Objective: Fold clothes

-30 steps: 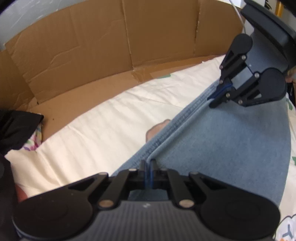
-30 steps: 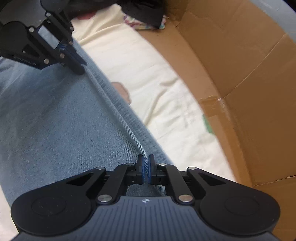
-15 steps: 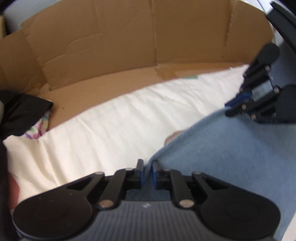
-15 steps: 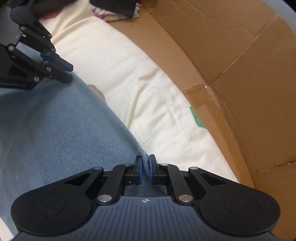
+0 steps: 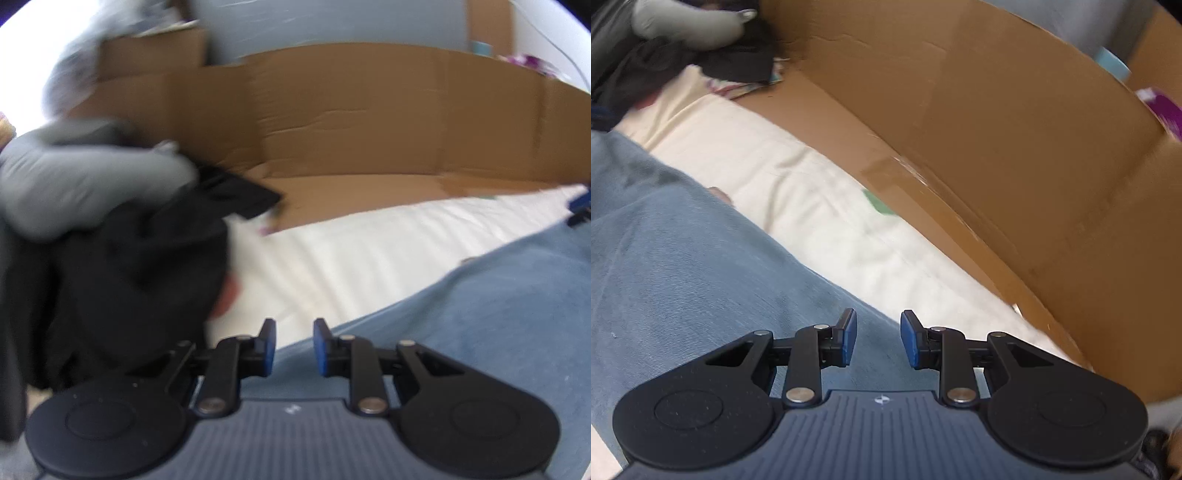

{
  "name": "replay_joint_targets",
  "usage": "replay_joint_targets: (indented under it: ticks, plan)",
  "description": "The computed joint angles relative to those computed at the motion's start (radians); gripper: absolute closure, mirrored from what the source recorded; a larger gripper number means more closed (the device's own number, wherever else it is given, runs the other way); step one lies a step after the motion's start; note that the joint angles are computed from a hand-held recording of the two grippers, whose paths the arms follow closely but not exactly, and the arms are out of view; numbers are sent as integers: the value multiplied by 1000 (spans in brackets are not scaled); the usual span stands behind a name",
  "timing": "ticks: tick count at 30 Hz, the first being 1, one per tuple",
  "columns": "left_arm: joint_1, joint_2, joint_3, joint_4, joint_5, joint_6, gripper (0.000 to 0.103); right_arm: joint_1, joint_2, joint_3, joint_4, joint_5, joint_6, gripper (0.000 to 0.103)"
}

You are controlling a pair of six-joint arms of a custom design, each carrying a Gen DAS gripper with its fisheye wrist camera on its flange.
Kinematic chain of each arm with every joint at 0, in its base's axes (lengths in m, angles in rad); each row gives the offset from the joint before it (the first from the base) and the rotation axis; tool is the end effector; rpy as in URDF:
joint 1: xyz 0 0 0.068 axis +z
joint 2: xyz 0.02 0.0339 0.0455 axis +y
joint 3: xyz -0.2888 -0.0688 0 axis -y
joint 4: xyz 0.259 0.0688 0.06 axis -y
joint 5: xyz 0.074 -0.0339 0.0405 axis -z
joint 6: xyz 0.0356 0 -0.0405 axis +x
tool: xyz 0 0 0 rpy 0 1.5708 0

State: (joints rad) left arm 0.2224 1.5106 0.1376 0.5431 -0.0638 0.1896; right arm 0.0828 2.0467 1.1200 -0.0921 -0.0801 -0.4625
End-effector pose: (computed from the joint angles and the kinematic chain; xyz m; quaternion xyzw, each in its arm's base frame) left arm 0.1812 0.0433 0.0788 -0.0268 0.9314 0.1031 0.3481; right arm 0.4116 0.0370 0.1059 -0.2694 0.9229 -0.0136 0.2747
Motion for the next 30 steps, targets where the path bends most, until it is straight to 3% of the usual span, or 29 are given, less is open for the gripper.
replay_joint_targets:
  ticks: [5,7,10,14,20,27,30]
  plan:
    - [44,-11,-66,56,-22,-17,80,-18,42,27,-35,-29,139,70]
    - [49,-21,-64,22,5,-42,80,-11,69,44,-50,-10,192,70]
    - [31,35,-35,-14,17,-57,80,-3,123,80,-48,15,274,70]
    - [5,150,-8,52,-3,-100,80,7,153,107,-32,40,377,71]
    - [-4,288,52,118,-9,-141,80,35,166,99,10,90,406,70]
    - [23,281,57,95,22,-148,79,22,186,127,23,81,444,68]
    - [-5,292,63,102,-10,-181,80,26,202,158,3,92,481,68]
